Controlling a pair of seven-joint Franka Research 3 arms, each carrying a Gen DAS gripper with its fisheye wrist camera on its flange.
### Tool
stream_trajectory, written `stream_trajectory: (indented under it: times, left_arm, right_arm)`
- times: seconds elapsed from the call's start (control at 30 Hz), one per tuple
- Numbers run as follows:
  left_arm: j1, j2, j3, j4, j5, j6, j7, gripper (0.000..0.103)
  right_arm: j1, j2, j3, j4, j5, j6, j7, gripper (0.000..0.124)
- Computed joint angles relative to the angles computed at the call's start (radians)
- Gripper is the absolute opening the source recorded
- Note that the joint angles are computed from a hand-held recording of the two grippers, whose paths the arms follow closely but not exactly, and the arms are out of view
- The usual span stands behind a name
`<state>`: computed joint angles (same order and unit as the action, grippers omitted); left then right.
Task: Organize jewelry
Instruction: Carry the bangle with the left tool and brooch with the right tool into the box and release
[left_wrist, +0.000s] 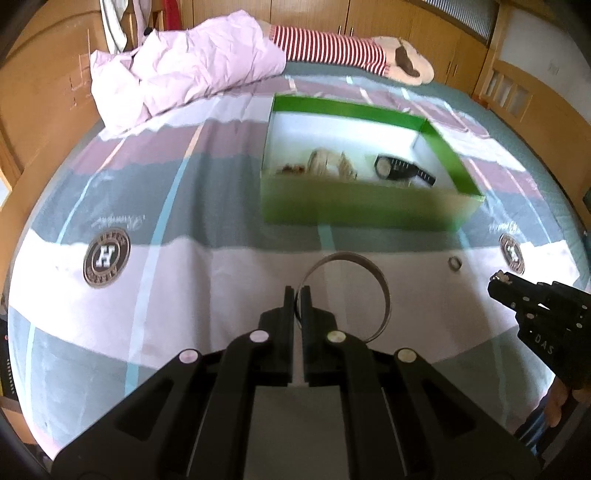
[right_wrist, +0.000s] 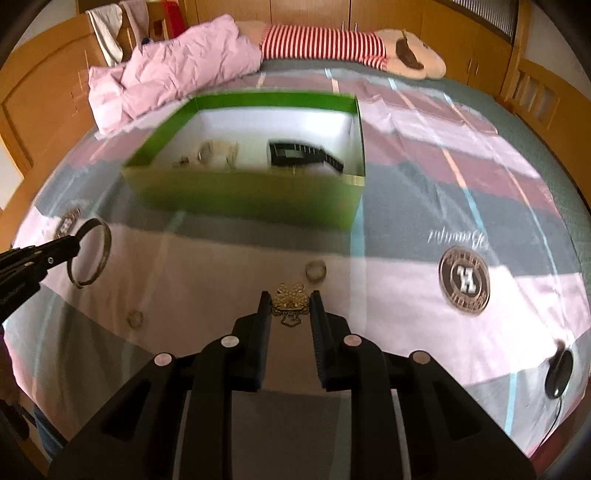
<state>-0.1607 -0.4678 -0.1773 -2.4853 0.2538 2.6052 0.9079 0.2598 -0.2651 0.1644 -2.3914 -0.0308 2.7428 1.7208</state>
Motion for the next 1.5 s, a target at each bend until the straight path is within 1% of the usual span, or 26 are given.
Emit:
stream_trajectory:
  times: [0.07, 0.1, 0.13, 0.2, 0.27, 0.33, 0.43, 0.5, 0.53, 0.6, 0.73, 0.83, 0.93, 1.03, 1.07, 1.1, 1.13, 1.2, 1.23, 1.27, 1.3, 1.33, 1.37, 1.4, 1.47, 1.5]
  left_arm:
    - [0.005, 0.014, 0.0, 0.03, 0.006, 0.002, 0.002, 0.004]
    - [0.011, 0.025, -0.004, 0.05, 0.014, 0.002, 0.0, 0.004]
    - [0.021, 0.04, -0.01, 0.079, 0.028, 0.003, -0.004, 0.004]
    - [0.027, 0.068, -0.011, 0.124, 0.042, 0.009, -0.001, 0.004]
    - [0.035, 0.115, -0.009, 0.192, 0.054, 0.016, 0.008, 0.004]
    - [0.049, 0.166, -0.014, 0.26, 0.076, 0.009, 0.005, 0.004]
    - [0.051, 0.257, -0.001, 0.378, 0.065, -0.01, 0.032, 0.004]
    - [0.056, 0.32, -0.001, 0.455, 0.075, -0.031, 0.033, 0.004]
    - [0.057, 0.362, 0.001, 0.503, 0.076, -0.047, 0.043, 0.005]
    - [0.057, 0.446, 0.003, 0.596, 0.091, -0.083, 0.052, 0.005]
    - [0.05, 0.584, 0.014, 0.725, 0.117, -0.151, 0.058, 0.005]
    - [0.047, 0.661, 0.026, 0.782, 0.107, -0.184, 0.064, 0.005]
    - [0.046, 0.707, 0.033, 0.804, 0.095, -0.194, 0.064, 0.007]
    - [0.043, 0.729, 0.038, 0.805, 0.095, -0.186, 0.062, 0.007]
    - [0.043, 0.734, 0.038, 0.805, 0.092, -0.185, 0.063, 0.008]
    - [0.042, 0.737, 0.039, 0.803, 0.092, -0.185, 0.06, 0.012]
    - [0.04, 0.734, 0.038, 0.798, 0.09, -0.185, 0.058, 0.023]
    - [0.034, 0.723, 0.041, 0.783, 0.105, -0.181, 0.047, 0.03]
    - [0.035, 0.701, 0.038, 0.758, 0.102, -0.167, 0.053, 0.034]
    - [0.036, 0.688, 0.036, 0.746, 0.101, -0.159, 0.055, 0.036]
    - [0.036, 0.665, 0.035, 0.723, 0.105, -0.145, 0.051, 0.042]
    - [0.034, 0.632, 0.036, 0.689, 0.117, -0.127, 0.04, 0.048]
    - [0.031, 0.592, 0.037, 0.651, 0.136, -0.115, 0.021, 0.05]
    - [0.031, 0.535, 0.036, 0.596, 0.155, -0.095, 0.001, 0.05]
    - [0.038, 0.432, 0.03, 0.489, 0.154, -0.049, -0.014, 0.053]
    - [0.043, 0.389, 0.026, 0.446, 0.159, -0.04, -0.029, 0.057]
  right_arm:
    - [-0.002, 0.012, 0.001, 0.041, -0.015, 0.003, -0.011, 0.021]
    - [0.01, 0.021, -0.011, 0.062, 0.008, 0.0, -0.033, 0.021]
    - [0.034, 0.038, -0.037, 0.099, 0.069, -0.011, -0.08, 0.021]
    - [0.034, 0.063, -0.043, 0.156, 0.091, -0.019, -0.099, 0.021]
    - [0.016, 0.099, -0.033, 0.226, 0.054, -0.014, -0.08, 0.021]
    - [0.016, 0.141, -0.037, 0.302, 0.047, -0.026, -0.081, 0.021]
    - [0.013, 0.243, -0.042, 0.452, -0.033, -0.051, -0.03, 0.021]
    - [0.024, 0.304, -0.058, 0.533, 0.013, -0.076, -0.059, 0.021]
    - [0.031, 0.351, -0.068, 0.592, -0.003, -0.098, -0.039, 0.021]
    - [0.046, 0.406, -0.086, 0.653, -0.018, -0.113, -0.031, 0.021]
    - [0.068, 0.542, -0.119, 0.786, -0.011, -0.171, -0.02, 0.021]
    - [0.087, 0.634, -0.148, 0.851, -0.023, -0.196, -0.006, 0.021]
    - [0.097, 0.691, -0.168, 0.892, -0.028, -0.226, 0.007, 0.021]
    - [0.112, 0.722, -0.187, 0.909, -0.046, -0.241, 0.025, 0.021]
    - [0.118, 0.724, -0.193, 0.907, -0.057, -0.242, 0.033, 0.025]
    - [0.123, 0.723, -0.197, 0.9, -0.068, -0.238, 0.037, 0.037]
    - [0.126, 0.715, -0.199, 0.884, -0.076, -0.225, 0.037, 0.042]
    - [0.135, 0.682, -0.206, 0.837, -0.099, -0.186, 0.05, 0.043]
    - [0.123, 0.649, -0.194, 0.797, -0.08, -0.157, 0.04, 0.044]
    - [0.11, 0.622, -0.181, 0.766, -0.052, -0.136, 0.032, 0.049]
    - [0.101, 0.593, -0.173, 0.735, -0.03, -0.116, 0.03, 0.055]
    - [0.09, 0.539, -0.164, 0.674, -0.002, -0.087, 0.028, 0.056]
    - [0.079, 0.501, -0.156, 0.631, 0.017, -0.072, 0.017, 0.056]
    - [0.06, 0.437, -0.14, 0.556, 0.061, -0.043, -0.019, 0.056]
    - [0.03, 0.343, -0.117, 0.447, 0.156, -0.018, -0.105, 0.056]
    - [0.021, 0.301, -0.113, 0.397, 0.194, -0.013, -0.14, 0.056]
